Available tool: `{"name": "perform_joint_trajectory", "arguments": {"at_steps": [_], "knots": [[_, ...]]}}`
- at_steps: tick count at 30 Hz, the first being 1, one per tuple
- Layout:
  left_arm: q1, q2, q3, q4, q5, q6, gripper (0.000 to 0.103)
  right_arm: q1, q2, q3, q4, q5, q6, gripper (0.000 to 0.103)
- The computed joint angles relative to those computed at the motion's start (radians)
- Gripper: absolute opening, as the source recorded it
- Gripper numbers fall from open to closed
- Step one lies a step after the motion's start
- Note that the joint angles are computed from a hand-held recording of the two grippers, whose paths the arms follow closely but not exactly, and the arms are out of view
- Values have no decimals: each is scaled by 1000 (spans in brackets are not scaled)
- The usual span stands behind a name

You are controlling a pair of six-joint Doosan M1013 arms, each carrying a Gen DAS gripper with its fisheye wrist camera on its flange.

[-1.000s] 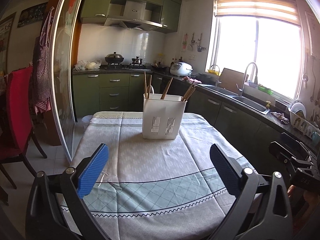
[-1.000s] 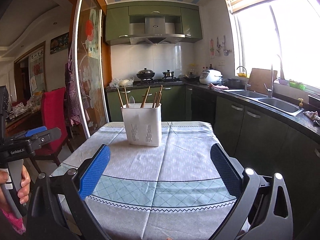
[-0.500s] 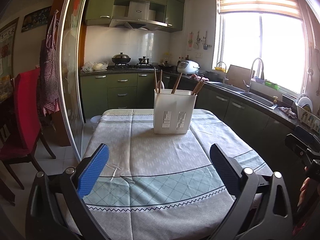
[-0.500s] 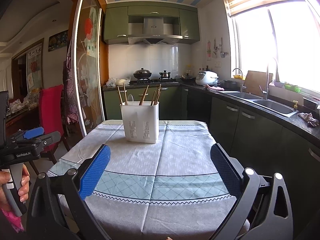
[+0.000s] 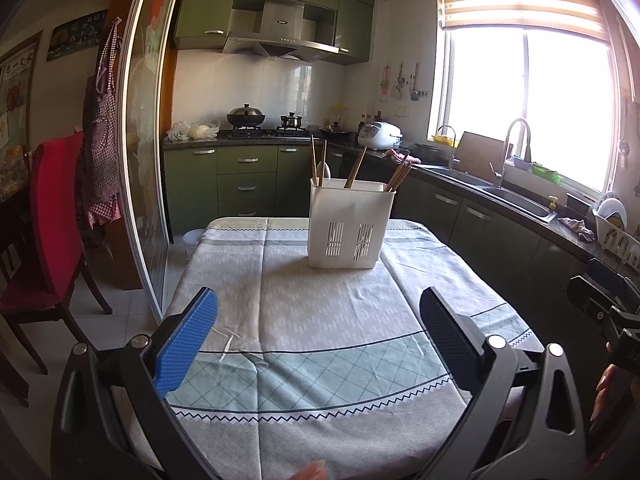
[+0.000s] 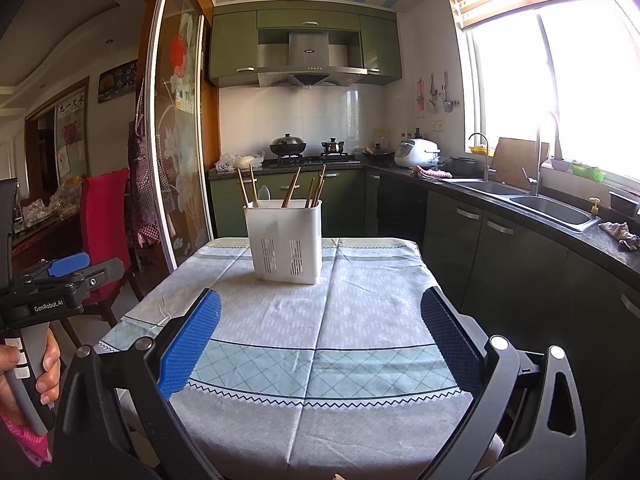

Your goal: Organize utensils

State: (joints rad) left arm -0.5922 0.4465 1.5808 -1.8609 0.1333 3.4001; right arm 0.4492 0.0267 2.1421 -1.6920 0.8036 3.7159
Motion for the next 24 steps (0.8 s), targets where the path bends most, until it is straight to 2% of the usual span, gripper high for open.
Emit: {"name": "perform_joint_trajectory", "arguments": {"at_steps": [19,24], "knots": [[5,-2,1,14,15,-27,96,-6,0,3,-11,-11,10,98],[4,-4,5,-48,12,30,96,-6,0,3,-12,-11,11,98]]}}
